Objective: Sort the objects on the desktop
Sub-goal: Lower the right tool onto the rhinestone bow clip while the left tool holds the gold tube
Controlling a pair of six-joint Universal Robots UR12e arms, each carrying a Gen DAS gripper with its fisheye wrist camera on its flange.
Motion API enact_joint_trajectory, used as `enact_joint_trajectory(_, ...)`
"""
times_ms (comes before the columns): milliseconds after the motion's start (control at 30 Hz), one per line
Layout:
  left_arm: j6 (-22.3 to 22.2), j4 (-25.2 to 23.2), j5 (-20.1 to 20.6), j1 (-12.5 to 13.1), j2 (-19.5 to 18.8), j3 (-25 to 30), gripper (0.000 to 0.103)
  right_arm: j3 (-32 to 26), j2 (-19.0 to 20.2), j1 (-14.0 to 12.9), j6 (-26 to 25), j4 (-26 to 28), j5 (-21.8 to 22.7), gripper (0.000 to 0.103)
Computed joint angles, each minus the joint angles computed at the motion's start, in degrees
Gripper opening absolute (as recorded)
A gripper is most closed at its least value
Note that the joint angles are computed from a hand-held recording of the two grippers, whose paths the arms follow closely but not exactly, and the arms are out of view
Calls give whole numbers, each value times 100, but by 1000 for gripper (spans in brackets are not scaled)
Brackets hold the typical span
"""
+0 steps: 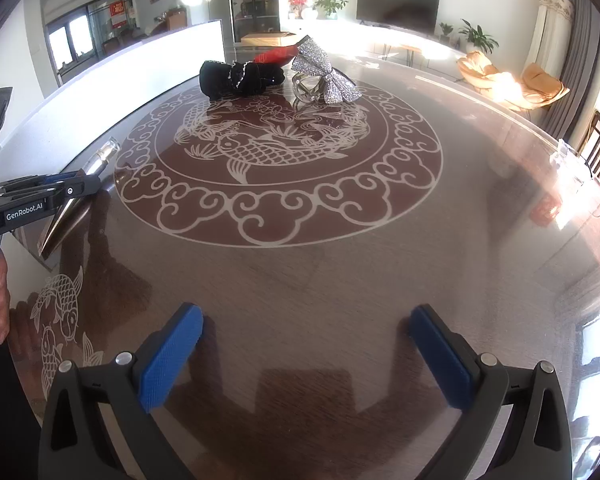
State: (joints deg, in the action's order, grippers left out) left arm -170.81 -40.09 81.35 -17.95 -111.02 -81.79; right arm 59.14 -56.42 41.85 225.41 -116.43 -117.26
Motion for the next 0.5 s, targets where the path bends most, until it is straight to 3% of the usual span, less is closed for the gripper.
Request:
enact_joint_trajectory(200,112,37,39,-11,17,-45,34,-17,24,-26,-145,-68,49,103)
enact_joint_trajectory(267,102,36,23,-7,19,-46,34,-175,123,-107,-609,-70,113,103)
enact_joint_trajectory(333,96,45,27,-9,24,-55,34,-590,359,-183,-1041,185,-257,103)
enact_joint_trajectory(400,96,45,28,-10,23,-54,34,-837,529,-317,-1518,-95,-409,103)
enact_joint_trajectory(500,95,44,23,-8,24,-55,35,-1340,834,-565,-1910,-394,-262,103)
